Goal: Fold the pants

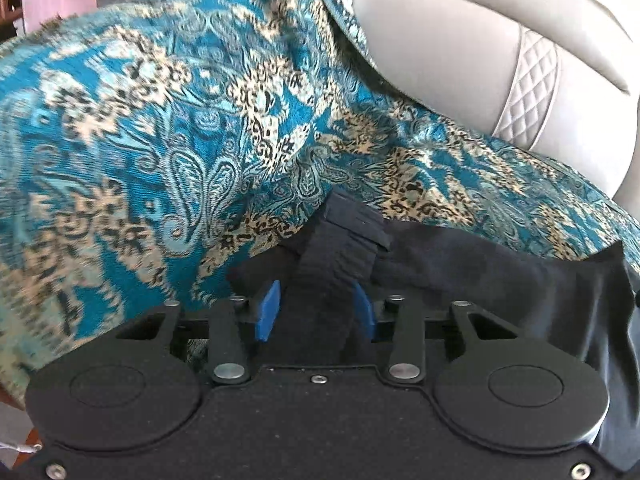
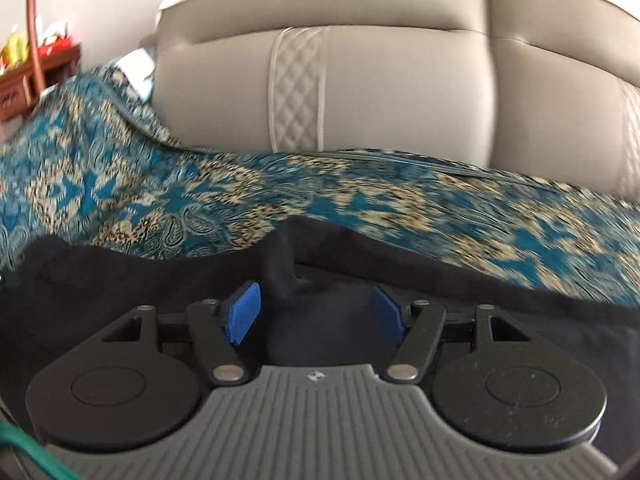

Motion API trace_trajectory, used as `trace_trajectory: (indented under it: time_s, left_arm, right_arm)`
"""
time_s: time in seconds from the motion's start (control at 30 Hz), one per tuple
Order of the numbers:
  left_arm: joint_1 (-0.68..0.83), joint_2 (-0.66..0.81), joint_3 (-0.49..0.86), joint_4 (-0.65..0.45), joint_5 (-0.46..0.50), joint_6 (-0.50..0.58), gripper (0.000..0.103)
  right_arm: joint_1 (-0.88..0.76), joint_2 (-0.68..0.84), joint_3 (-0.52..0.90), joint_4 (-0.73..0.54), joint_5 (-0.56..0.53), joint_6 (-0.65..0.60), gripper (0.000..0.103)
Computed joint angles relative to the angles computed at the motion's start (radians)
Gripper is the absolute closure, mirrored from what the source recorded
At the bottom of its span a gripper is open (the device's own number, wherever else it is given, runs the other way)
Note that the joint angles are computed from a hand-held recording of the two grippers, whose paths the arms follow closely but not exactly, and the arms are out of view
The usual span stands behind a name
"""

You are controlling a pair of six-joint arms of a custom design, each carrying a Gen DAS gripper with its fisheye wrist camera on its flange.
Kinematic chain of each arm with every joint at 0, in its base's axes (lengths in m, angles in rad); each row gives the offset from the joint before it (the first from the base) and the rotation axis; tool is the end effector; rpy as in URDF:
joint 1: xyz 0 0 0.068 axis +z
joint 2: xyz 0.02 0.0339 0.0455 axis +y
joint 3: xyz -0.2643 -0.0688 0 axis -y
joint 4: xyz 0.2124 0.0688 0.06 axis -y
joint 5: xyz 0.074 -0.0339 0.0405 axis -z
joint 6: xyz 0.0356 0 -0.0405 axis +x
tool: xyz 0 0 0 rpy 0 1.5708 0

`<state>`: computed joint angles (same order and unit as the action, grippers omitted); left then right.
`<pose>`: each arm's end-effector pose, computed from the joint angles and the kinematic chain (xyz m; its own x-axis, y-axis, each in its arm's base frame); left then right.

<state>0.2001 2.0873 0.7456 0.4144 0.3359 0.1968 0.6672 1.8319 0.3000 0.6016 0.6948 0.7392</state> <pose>0.3177 0.0525 0.0640 -0.7677 0.0327 -0.6400 0.1594 0.9771 -0.1413 0.1846 0.1164 0.0777 -0.5832 0.1994 -0.7875 0.2952 0.9552 0.0232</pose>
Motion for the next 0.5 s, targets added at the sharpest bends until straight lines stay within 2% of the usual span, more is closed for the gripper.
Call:
trace_trajectory:
  time_s: [0.2,0.3,0.5]
  left_arm:
    - [-0.013,0.089,0.108,-0.036,0.031,0.067,0.066]
    - [-0.012,0.102,0.152,-0.100,0.021,0.062,0.060]
    - [0.002,0.086,0.129,-0.107,0.027,0.148,0.058]
  right_arm:
    - [-0.066,0.132,0.041,0.129,-0.065,-0.094,0.027]
    - [-0.087,0.189,0.044,0.191,-0.090,-0.127,0.027]
    - [-0.120,0.236,0.041,0.277,-0.128,-0.185,0.029]
